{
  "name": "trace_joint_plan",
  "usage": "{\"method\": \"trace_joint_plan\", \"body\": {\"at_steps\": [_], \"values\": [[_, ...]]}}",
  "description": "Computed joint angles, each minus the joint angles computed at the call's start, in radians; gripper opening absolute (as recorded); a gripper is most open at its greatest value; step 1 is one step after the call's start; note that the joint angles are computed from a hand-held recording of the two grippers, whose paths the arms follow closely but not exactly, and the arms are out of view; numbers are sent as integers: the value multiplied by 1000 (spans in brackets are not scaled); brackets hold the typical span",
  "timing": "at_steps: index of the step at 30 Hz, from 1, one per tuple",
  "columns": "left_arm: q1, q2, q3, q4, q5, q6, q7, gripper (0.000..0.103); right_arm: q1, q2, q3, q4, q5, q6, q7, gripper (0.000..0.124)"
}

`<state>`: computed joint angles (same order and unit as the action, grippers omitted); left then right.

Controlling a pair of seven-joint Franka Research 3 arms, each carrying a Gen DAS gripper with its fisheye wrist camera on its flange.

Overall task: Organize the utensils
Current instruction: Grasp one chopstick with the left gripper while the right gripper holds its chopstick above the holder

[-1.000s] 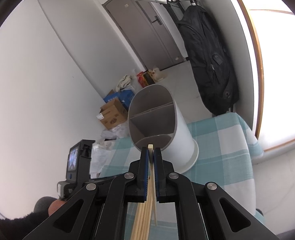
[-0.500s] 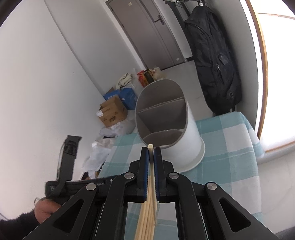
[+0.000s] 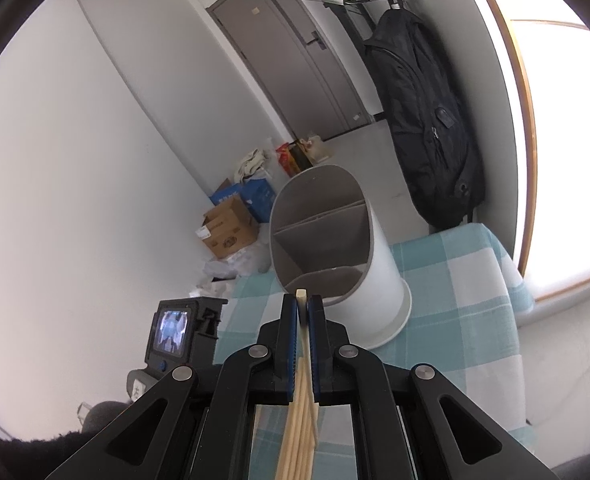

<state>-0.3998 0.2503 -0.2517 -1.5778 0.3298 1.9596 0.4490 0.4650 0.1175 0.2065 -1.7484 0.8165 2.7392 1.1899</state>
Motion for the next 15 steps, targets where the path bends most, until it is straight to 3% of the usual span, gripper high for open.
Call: {"method": "trace_joint_plan", "body": {"at_steps": [3,4,10,15], "values": [[10,3,1,8,-23,-1,14,20,0,-1,0,2,-3,-5,3,6],[15,4,1,10,-31,2,24,3,1,-1,0,2,-3,-5,2,6],[47,-69,-2,-90,-114,116,20,1,5,-2,-1,0,-22,5,14,6],[40,-152,0,-175,-11,222,-76,1,7,-4,-1,-5,-30,10,16,6]]}}
